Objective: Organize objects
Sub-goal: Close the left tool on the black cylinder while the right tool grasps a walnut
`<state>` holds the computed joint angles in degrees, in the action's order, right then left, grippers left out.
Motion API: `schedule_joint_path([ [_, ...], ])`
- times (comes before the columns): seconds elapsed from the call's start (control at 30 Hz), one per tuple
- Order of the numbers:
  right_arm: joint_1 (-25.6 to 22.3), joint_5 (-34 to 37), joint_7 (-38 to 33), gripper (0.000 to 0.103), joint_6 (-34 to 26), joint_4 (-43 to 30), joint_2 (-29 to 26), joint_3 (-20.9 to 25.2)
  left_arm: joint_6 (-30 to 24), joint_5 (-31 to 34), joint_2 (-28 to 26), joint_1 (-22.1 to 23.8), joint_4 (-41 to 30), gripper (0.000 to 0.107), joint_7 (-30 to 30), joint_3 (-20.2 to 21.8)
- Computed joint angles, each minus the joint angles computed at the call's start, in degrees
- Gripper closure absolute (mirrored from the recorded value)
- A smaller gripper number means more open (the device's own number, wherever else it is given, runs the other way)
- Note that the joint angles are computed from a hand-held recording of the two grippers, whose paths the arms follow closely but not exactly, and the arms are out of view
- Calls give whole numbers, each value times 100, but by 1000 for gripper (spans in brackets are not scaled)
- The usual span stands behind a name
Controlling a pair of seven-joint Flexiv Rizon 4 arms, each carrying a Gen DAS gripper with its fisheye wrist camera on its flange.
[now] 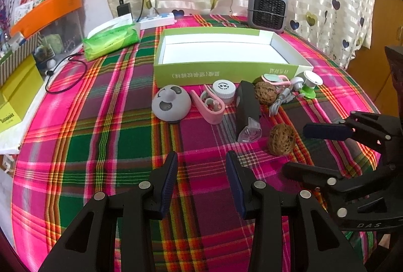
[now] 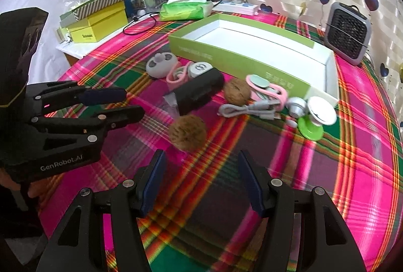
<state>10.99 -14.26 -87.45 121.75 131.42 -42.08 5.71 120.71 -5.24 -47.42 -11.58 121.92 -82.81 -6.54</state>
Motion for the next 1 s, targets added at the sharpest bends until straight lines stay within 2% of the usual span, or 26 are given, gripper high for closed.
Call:
schedule_joint_path([
  [0.1, -71, -115, 5, 47, -12, -45, -19, 76, 33, 161, -13, 157, 0, 69, -26, -125],
  [0.17, -160, -221, 51, 60, -74, -91, -30, 137, 35, 267, -18, 247, -9, 69, -39, -198],
  [0.43, -496, -619, 234, 68, -214, -245, -93, 339, -17, 831, -70, 736, -97, 69, -119, -626],
  [0.7, -705, -885, 366, 69, -106, -244, -140, 427, -130, 1131, -112, 967, -230, 69, -153, -869],
  [1.0, -737, -796, 463, 69, 13, -116, -76, 284, -374, 1289, -214, 1062, -486, 69, -33, -1081],
])
